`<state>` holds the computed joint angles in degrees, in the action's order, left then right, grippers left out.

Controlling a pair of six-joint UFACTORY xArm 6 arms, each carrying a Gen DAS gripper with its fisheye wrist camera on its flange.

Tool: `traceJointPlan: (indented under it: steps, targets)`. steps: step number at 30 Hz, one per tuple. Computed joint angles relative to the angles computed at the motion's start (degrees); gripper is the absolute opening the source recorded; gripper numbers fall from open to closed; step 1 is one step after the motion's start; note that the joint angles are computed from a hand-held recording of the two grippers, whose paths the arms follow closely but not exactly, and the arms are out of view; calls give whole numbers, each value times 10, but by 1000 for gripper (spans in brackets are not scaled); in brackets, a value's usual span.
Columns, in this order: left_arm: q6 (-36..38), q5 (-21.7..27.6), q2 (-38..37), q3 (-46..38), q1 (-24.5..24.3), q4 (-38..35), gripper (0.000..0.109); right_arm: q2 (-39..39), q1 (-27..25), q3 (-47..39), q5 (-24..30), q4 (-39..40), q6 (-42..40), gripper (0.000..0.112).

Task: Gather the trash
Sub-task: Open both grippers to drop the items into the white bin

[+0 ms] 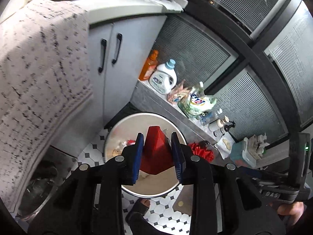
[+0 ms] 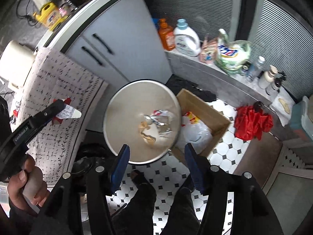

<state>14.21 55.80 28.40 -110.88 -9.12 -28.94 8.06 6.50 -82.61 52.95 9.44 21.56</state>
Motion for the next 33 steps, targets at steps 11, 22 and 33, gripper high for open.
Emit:
traceJointPlan:
  steps: [11,22,33]
  targets:
    - [-35,-7,-4,-16,-13,41,81,-42,-23,35,-22,-39,17,83]
    - [-49,-31,-43,-32,43,78,96,1,25,-61,-54,-57,38,95]
    - [-47,-32,-49,-70,123,70,97,123,94,-279,-15,-76,50,95]
